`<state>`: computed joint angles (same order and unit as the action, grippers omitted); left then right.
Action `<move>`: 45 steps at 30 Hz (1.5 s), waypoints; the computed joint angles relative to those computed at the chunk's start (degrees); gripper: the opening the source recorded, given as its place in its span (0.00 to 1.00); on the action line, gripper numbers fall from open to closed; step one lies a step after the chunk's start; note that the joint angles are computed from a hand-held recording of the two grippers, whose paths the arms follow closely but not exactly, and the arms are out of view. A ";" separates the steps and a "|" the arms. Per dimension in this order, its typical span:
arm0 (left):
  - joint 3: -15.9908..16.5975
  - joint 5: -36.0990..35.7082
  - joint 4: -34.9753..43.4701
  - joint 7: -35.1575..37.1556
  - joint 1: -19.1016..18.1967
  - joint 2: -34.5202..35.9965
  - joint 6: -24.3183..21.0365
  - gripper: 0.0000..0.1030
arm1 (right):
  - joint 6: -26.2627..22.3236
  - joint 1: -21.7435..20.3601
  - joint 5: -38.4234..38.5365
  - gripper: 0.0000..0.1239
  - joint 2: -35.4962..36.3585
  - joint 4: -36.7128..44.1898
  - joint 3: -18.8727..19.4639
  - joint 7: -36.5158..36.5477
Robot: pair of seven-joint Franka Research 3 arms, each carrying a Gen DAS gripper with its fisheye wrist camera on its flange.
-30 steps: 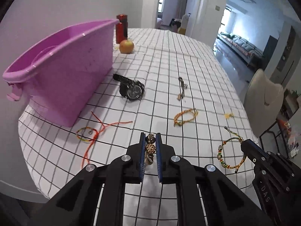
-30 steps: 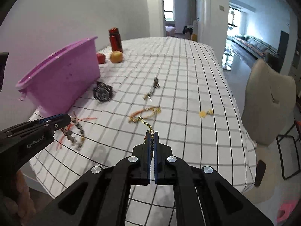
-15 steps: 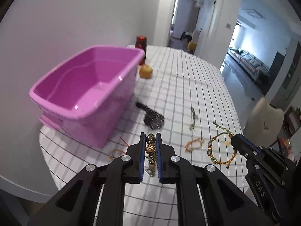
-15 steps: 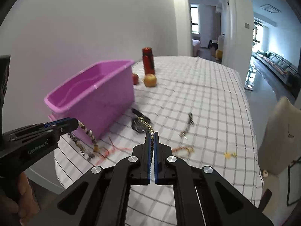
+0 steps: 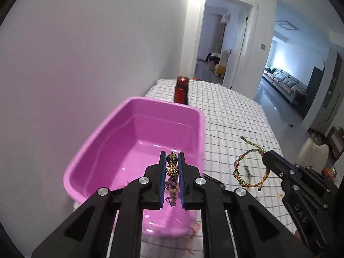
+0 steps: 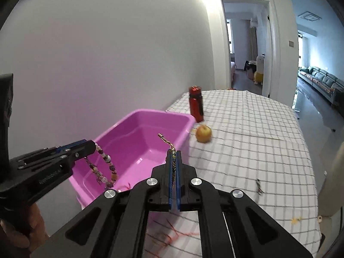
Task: Organize jewelry
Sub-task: 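Lift both bracelets and carry them over the pink tub, then open both tools to release the bracelets into the pink tub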
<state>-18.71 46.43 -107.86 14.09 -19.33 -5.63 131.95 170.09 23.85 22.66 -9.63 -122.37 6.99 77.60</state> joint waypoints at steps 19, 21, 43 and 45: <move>4.44 -13.65 -1.71 7.67 4.79 4.01 0.05 0.11 | -22.47 1.33 -5.63 0.02 24.24 29.13 2.17 1.79; 4.71 -14.47 -1.31 8.22 4.82 4.63 -1.22 0.11 | -25.36 1.67 -6.24 0.02 26.11 31.73 1.82 1.55; 4.95 -14.82 1.07 5.84 3.86 5.71 -11.89 0.80 | -28.60 3.16 -9.93 0.39 29.59 36.83 0.41 1.35; 4.93 -15.36 1.12 5.92 3.89 5.52 -12.59 0.80 | -29.00 3.00 -9.55 0.39 29.46 36.69 0.56 1.42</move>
